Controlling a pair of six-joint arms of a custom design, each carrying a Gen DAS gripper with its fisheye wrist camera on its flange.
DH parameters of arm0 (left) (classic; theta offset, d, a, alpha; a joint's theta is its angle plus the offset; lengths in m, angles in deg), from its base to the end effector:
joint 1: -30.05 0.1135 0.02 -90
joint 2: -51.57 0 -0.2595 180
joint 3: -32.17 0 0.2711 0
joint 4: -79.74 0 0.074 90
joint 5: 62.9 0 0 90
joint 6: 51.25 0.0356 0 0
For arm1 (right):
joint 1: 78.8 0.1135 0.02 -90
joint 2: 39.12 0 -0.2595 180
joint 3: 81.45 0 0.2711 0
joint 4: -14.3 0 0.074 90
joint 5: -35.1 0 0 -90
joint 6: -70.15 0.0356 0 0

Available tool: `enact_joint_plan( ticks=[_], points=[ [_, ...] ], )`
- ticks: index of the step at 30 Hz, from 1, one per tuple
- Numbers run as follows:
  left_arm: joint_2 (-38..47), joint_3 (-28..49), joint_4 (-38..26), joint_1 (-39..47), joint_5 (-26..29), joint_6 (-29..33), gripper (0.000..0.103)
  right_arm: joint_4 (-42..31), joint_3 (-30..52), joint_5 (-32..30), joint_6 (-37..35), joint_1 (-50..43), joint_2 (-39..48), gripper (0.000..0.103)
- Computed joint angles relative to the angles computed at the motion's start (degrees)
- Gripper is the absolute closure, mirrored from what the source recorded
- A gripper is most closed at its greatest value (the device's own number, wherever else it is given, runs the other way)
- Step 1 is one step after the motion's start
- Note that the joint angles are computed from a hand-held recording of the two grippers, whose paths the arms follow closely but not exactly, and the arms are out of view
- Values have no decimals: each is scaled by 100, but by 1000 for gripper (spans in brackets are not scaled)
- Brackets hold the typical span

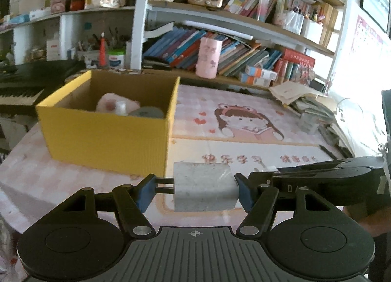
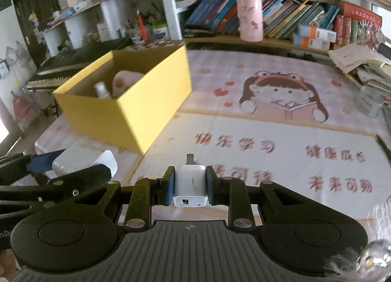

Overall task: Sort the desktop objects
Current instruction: 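Carry the white box and charger plug over the yellow box with both tools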

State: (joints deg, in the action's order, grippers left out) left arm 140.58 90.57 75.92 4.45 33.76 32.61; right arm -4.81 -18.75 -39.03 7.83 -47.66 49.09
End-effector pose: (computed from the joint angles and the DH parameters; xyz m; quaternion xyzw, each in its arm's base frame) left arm 0.3040 -0.1502 0.1731 0.1760 0.8659 -0.1767 0.4336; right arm 0.2906 0.1642 0.1801 0.0256 0.9150 0.0767 0.3954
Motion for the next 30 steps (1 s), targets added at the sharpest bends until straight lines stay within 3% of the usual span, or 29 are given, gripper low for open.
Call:
enact_joint_plan(
  ticks=[14, 30],
  points=[
    [-808, -711, -376, 1010, 455, 513, 34, 120, 639, 338, 547, 993, 754, 80],
    [-1041, -904, -456, 1779, 846, 674, 34, -134, 1543, 415, 413, 1409, 1425, 80]
  ],
)
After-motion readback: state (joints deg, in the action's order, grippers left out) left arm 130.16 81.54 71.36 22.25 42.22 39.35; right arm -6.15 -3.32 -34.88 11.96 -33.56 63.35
